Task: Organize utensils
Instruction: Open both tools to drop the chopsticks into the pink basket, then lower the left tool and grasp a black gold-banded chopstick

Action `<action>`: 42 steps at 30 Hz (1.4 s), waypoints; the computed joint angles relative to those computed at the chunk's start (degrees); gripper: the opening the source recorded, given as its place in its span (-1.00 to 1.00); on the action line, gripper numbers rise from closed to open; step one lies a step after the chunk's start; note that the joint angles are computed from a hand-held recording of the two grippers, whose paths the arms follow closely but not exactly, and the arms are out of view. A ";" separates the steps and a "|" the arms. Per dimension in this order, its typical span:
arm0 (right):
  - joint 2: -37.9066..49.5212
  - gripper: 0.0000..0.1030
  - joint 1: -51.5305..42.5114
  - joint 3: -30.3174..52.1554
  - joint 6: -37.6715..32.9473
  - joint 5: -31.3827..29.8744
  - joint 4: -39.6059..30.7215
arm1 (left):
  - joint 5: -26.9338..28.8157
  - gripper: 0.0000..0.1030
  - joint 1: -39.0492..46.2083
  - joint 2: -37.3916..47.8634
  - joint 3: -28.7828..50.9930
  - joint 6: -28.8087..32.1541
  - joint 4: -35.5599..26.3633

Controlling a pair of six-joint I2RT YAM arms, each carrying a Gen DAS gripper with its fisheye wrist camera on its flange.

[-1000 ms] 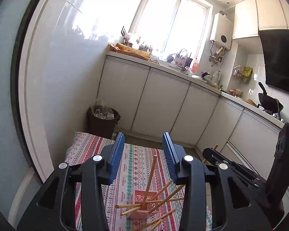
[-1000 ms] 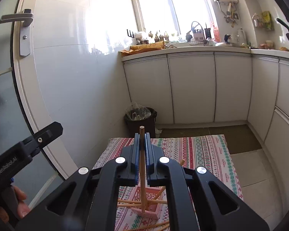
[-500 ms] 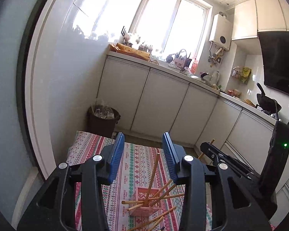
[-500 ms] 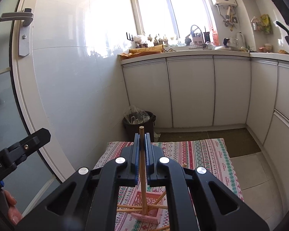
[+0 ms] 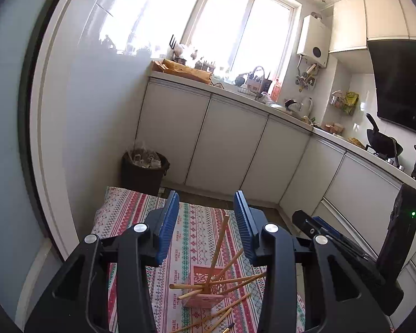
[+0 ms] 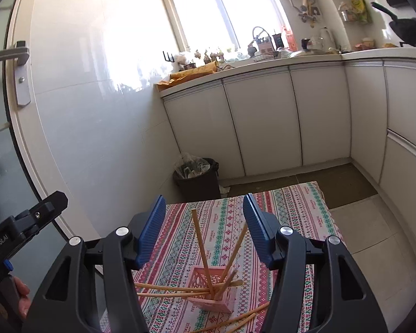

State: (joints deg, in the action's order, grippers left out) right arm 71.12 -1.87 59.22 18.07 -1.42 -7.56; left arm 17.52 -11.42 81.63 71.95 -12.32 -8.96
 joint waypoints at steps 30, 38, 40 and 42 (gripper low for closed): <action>-3.84 0.87 -44.01 -18.30 -10.96 -31.30 -26.25 | -9.53 0.85 -26.09 10.86 -8.68 38.32 -24.52; -1.57 0.87 -47.37 -16.95 -13.56 -34.14 -28.83 | -14.31 -0.02 -26.36 30.92 7.04 43.50 -35.21; -0.67 0.87 -47.95 -16.47 -13.81 -35.24 -29.54 | -16.82 -0.34 -26.51 35.39 11.83 43.40 -37.23; 0.13 0.87 -48.18 -15.91 -14.11 -35.82 -30.13 | -19.04 -0.50 -26.67 38.63 15.27 43.32 -38.03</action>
State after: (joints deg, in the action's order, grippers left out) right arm 71.25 -50.05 43.30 3.96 -37.24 -37.68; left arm -1.52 -38.08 120.26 87.22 31.00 -46.99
